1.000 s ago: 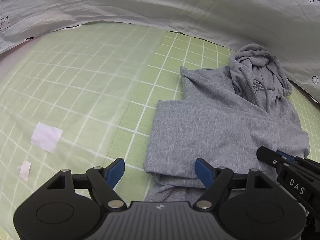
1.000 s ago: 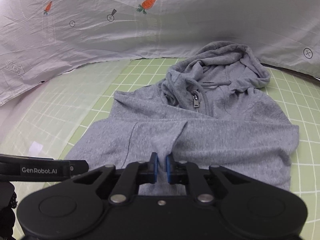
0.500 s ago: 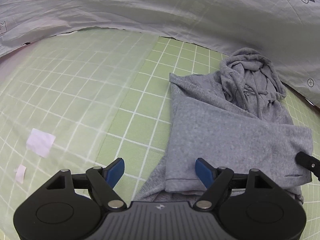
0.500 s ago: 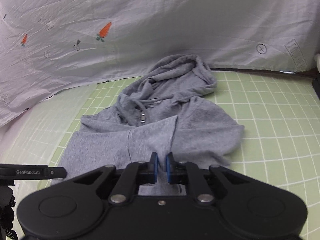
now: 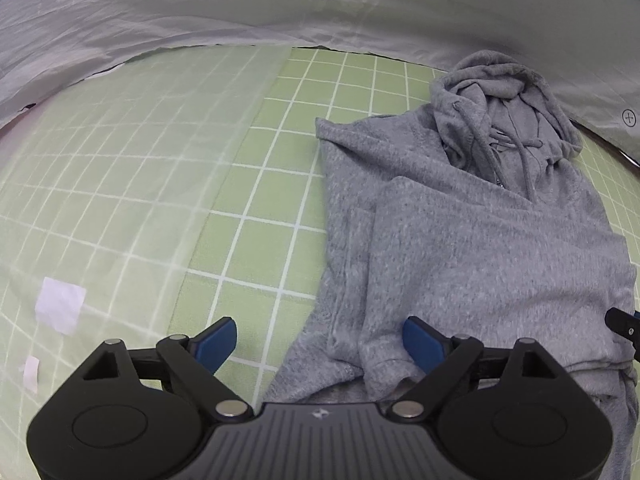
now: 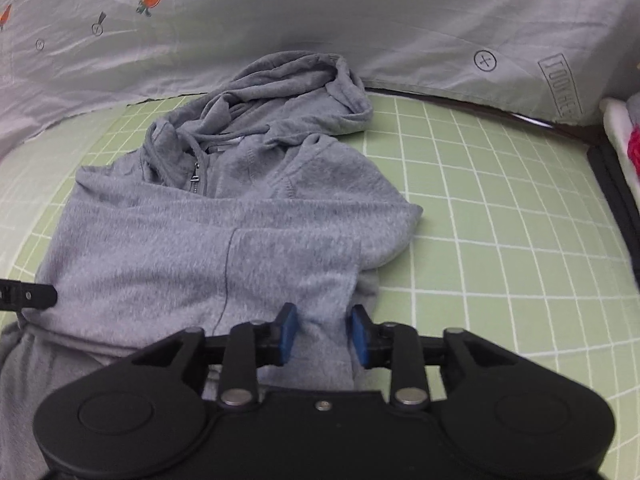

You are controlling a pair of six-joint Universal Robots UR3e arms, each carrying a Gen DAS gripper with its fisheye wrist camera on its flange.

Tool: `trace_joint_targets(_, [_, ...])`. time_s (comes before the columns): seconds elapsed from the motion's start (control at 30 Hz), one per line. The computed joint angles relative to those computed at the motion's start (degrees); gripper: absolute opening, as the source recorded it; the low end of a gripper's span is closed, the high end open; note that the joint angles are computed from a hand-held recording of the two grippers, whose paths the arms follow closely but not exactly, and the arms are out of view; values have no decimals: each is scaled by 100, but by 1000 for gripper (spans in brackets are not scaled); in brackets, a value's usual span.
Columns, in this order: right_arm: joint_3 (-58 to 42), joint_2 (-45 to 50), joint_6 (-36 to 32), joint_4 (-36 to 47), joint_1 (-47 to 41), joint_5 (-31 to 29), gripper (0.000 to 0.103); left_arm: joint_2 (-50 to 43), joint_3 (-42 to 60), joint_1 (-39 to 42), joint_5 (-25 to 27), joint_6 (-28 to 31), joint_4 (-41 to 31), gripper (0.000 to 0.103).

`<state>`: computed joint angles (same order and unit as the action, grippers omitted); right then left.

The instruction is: Fold clothes

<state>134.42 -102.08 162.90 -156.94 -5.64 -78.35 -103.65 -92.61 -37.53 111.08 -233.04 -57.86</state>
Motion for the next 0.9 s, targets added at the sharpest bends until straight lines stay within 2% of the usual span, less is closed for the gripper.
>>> trace_joint_targets(0.03, [-21, 16, 2, -15, 24, -56, 52, -19, 49, 5, -7, 15, -41, 90])
trace_joint_targets(0.13, [-68, -76, 25, 198, -186, 108, 74, -29, 149, 45, -67, 56, -105, 90])
trace_joint_targets(0.23, [-235, -34, 104, 357, -274, 148, 86, 23, 231, 133, -156, 123, -75, 90])
trace_joint_targets(0.3, [-328, 27, 145, 327, -293, 125, 102, 28, 350, 171, -131, 171, -116, 90])
trace_joint_targets(0.57, [-752, 722, 318, -207, -336, 35, 103, -169, 974, 503, -85, 695, -295, 90])
trace_joint_targets(0.9, [-2055, 2194, 687, -621, -143, -225, 103, -858, 1836, 1109, -265, 1501, -177, 91])
